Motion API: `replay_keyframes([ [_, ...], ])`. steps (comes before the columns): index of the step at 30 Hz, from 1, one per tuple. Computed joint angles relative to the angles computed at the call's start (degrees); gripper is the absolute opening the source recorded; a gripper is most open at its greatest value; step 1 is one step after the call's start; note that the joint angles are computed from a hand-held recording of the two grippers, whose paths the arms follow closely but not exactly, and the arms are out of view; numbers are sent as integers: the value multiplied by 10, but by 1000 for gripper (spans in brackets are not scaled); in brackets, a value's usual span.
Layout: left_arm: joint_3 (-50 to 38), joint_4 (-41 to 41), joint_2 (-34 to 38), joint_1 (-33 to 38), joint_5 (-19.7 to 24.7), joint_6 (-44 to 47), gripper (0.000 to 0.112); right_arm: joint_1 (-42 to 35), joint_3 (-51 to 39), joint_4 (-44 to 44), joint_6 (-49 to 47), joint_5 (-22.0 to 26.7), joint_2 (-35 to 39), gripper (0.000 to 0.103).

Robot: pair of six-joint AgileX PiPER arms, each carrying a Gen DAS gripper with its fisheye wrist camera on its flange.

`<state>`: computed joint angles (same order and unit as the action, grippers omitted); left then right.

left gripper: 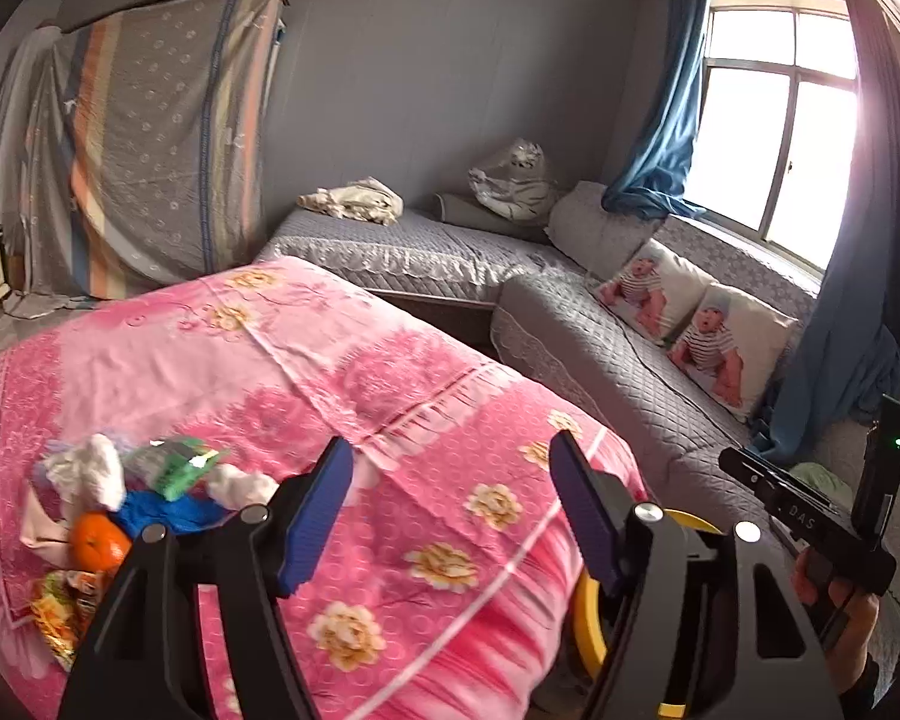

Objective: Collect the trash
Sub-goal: 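Move both tools back over the remaining trash on the bed, then grasp the orange snack wrapper with the left gripper while the right gripper grasps white tissue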

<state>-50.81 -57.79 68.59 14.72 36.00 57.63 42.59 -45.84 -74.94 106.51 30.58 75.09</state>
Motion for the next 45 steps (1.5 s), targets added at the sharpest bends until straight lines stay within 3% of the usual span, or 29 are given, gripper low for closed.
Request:
replay_keyframes([
  [3,-11,-17,-4,88,34,44,71,19,-68,8,-36,-9,52,40],
  [11,-48,-44,30,307,120,131,72,57,-251,73,-164,-34,190,47],
  [15,-60,-59,54,395,165,165,76,74,-331,121,-234,-40,250,49],
  [19,-55,-65,70,449,181,202,76,87,-414,192,-329,-40,310,51],
  [26,-44,-59,103,493,187,235,80,97,-545,330,-497,-22,405,55],
  [30,-28,-58,118,491,164,248,81,99,-612,392,-574,-5,455,57],
  [45,-23,-30,210,465,118,262,81,95,-821,532,-744,90,609,60],
])
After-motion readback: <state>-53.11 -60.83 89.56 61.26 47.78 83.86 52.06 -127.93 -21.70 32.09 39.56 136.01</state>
